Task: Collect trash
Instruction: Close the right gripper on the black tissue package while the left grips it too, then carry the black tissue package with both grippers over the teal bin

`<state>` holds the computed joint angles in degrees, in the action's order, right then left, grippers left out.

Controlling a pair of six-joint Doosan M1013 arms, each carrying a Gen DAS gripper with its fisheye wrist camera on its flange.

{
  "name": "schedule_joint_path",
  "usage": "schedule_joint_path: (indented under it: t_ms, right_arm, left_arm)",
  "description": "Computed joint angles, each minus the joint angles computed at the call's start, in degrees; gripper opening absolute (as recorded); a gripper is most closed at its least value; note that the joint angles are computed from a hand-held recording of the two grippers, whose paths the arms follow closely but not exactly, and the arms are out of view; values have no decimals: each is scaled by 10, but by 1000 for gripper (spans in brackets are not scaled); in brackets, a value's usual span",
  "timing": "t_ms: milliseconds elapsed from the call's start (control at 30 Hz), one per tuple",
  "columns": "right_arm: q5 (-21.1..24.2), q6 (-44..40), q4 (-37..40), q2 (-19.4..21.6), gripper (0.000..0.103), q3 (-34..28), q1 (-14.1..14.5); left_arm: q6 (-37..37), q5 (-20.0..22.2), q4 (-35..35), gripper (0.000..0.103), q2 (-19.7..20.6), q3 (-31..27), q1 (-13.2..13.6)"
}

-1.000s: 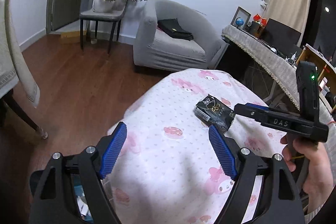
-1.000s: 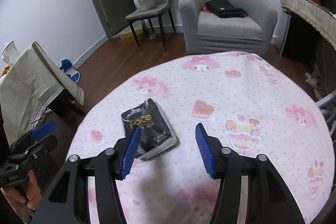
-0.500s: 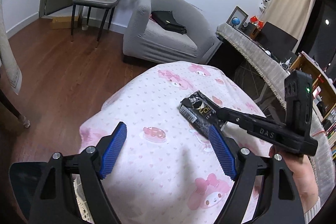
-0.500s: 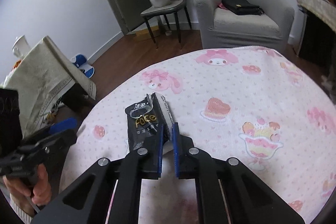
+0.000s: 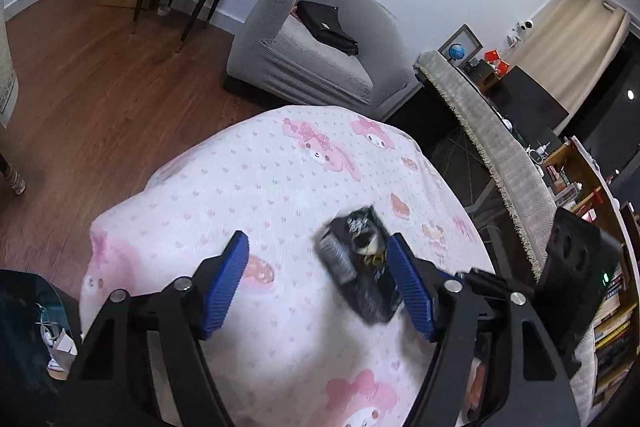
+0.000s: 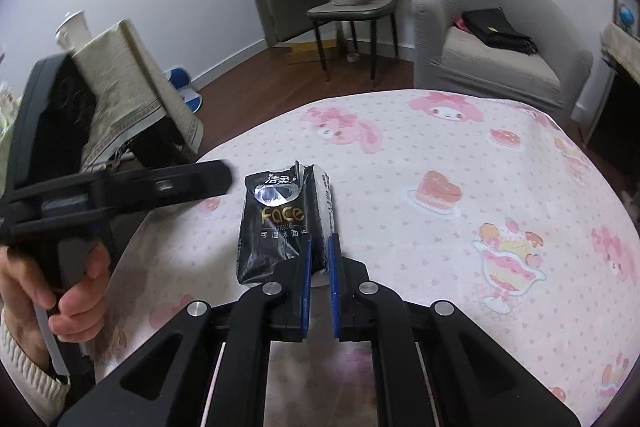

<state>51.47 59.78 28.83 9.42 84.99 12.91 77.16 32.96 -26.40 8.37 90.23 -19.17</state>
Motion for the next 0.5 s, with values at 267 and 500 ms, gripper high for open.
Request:
schedule_joint_path:
  t_ms: [267, 500]
  right_arm:
    - [10, -35, 18, -2, 8, 4, 2]
    - [7, -22, 1, -3, 8, 1, 14]
  left_arm:
    - [-23, 26, 50, 22, 9, -14, -10]
    - [26, 21, -12, 15, 1, 0, 2]
